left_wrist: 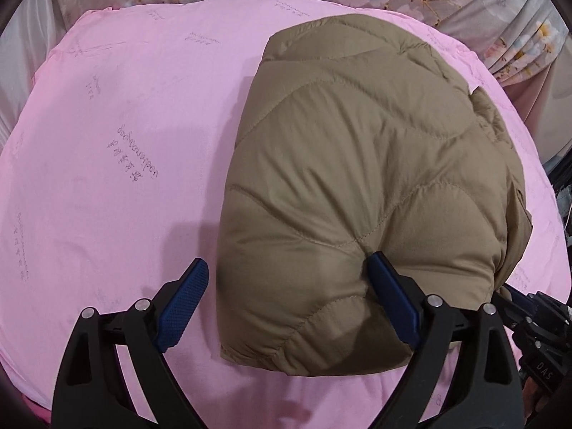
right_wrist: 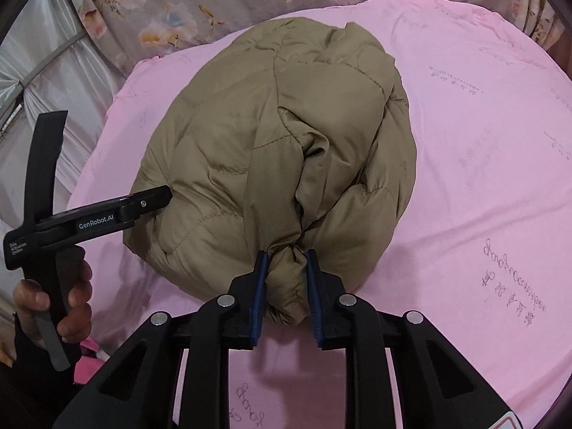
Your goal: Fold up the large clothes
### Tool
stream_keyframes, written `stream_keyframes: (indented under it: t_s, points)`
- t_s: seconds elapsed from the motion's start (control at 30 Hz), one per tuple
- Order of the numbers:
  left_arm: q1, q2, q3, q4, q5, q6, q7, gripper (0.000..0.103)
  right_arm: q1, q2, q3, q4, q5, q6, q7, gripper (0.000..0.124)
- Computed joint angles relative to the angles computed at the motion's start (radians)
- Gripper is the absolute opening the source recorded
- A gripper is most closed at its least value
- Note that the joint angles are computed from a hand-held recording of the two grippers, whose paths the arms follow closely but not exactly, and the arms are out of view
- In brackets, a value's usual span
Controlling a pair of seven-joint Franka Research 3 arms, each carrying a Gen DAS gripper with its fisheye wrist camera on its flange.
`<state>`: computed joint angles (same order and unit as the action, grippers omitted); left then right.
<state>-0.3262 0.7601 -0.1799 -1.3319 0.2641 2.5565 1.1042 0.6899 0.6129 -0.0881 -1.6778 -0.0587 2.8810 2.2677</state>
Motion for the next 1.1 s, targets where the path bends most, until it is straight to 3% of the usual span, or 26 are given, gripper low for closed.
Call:
stream_keyframes:
  t_s: [0.33, 0.67, 0.77, 0.87, 1.0, 1.03, 1.1]
  points:
    - [-0.033, 0.038, 0.024, 0.05, 0.034, -0.024, -0.025, 0.09, -0.071, 0.056, 0.065, 0.055, 0.083, -0.007, -0.076, 0.019]
    - [-0.034, 0.069, 0.024, 0.092, 0.039, -0.032, -0.016, 0.095, -0.064, 0.06, 0.056, 0.043, 0.121, 0.012, -0.097, 0.018]
    - [-0.02, 0.056, 0.015, 0.063, 0.032, -0.001, -0.006, 0.096, -0.084, 0.04, 0.076, 0.021, 0.147, 0.021, -0.111, 0.021]
    - [0.059, 0.012, -0.058, -0.01, -0.054, 0.038, 0.055, 0.095, -0.138, -0.023, 0.129, -0.04, 0.2, 0.05, -0.159, 0.029]
    - [0.206, -0.047, -0.183, -0.099, -0.24, 0.129, 0.191, 0.095, -0.131, -0.13, 0.096, -0.171, 0.241, 0.227, -0.154, 0.067]
    - [0.225, -0.048, -0.198, -0.095, -0.272, 0.136, 0.218, 0.097, -0.162, -0.138, 0.123, -0.186, 0.267, 0.266, -0.17, 0.075]
    - [0.269, -0.016, -0.243, -0.038, -0.348, 0.132, 0.289, 0.098, -0.267, -0.124, 0.222, -0.183, 0.335, 0.302, -0.213, 0.079]
